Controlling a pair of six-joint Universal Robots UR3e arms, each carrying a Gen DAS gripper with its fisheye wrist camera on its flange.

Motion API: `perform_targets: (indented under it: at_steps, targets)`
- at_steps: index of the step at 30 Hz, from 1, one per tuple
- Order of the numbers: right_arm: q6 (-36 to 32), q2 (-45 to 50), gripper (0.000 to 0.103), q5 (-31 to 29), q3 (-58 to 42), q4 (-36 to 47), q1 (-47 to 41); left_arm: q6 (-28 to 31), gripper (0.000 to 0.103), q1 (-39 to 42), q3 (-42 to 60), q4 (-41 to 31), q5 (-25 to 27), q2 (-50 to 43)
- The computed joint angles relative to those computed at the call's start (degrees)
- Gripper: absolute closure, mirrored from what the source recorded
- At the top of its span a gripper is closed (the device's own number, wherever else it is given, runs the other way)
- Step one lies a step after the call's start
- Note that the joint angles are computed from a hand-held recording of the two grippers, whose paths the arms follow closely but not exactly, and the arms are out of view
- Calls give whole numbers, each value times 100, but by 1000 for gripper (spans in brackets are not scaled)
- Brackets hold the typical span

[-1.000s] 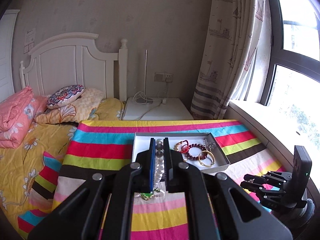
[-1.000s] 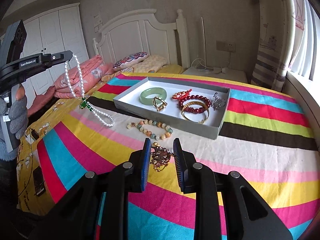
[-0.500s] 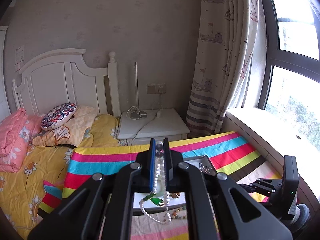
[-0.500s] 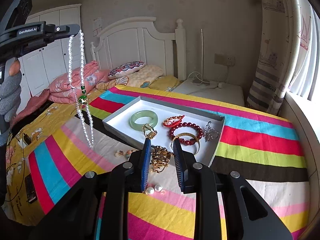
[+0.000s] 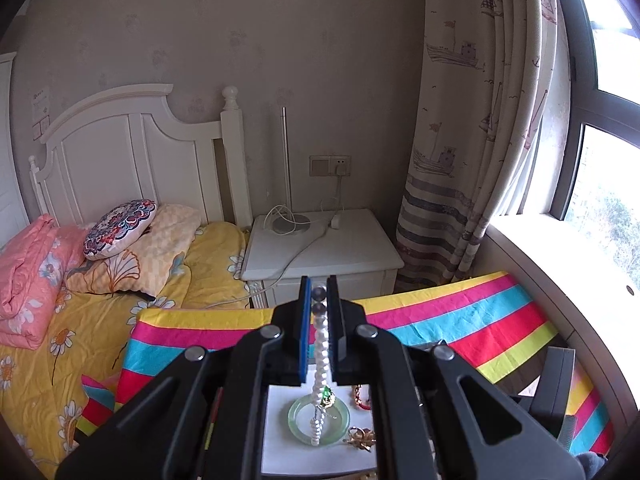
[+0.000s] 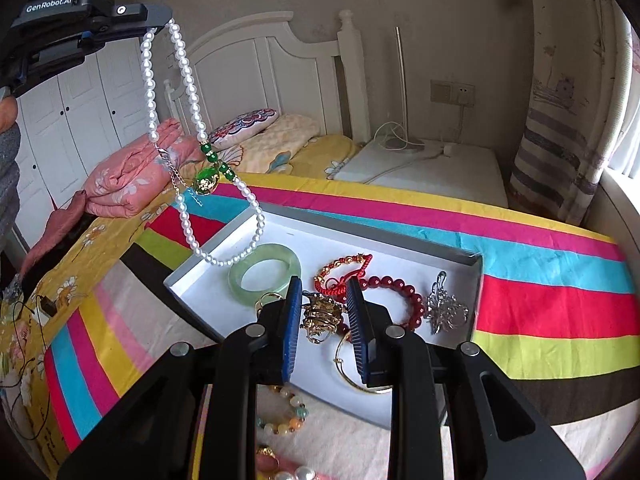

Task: Organize jewelry
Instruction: 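Lift the pearl necklace and pink pendant into the box, open both tools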

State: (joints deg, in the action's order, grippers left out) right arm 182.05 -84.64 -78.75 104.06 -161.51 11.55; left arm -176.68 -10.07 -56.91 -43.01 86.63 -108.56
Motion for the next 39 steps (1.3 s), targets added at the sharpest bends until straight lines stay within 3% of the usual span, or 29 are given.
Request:
perform_targets:
  at_steps: [4,7,11,21,24,26,27,28,29,30,31,39]
  targets:
    - [224,572,78,-40,-486,-12,70,-52,96,-77,262,120,39,-398]
    - [350,859,78,11,-707,36,63,-29,96,-49,-60,325,-21,-420]
    - [352,1114,78,-75,-763,47,164,208,96,-130,-524,409,293,-623]
    - [246,1187,78,-339,-794,183,324,350,96,-36,-1446,571,847,-1068]
    - [188,1055,77,-493,-622,190,321,328,95,134,-1581,484,773,-1068]
    - [81,1016,77,-589,-556,285,334,288,82,272,-1723,484,651,-1013]
    - [21,988,74,-573,-512,323,330,252,65,333,-1812,538,606,-965]
    - [-26,955,58,-536,-445,292,306,205,46,374,-1910,633,593,-910]
    - [-42,917,48,-500,-371,239,284,169,40,422,-2049,780,568,-839]
    - [-51,863,30,-432,-283,169,253,147,36,472,-2211,922,533,-741]
    - [-45,791,28,-363,-155,35,226,142,36,503,-2324,966,496,-649]
    - [43,-185,28,56,953,-592,-105,164,17,660,-3840,1904,530,478]
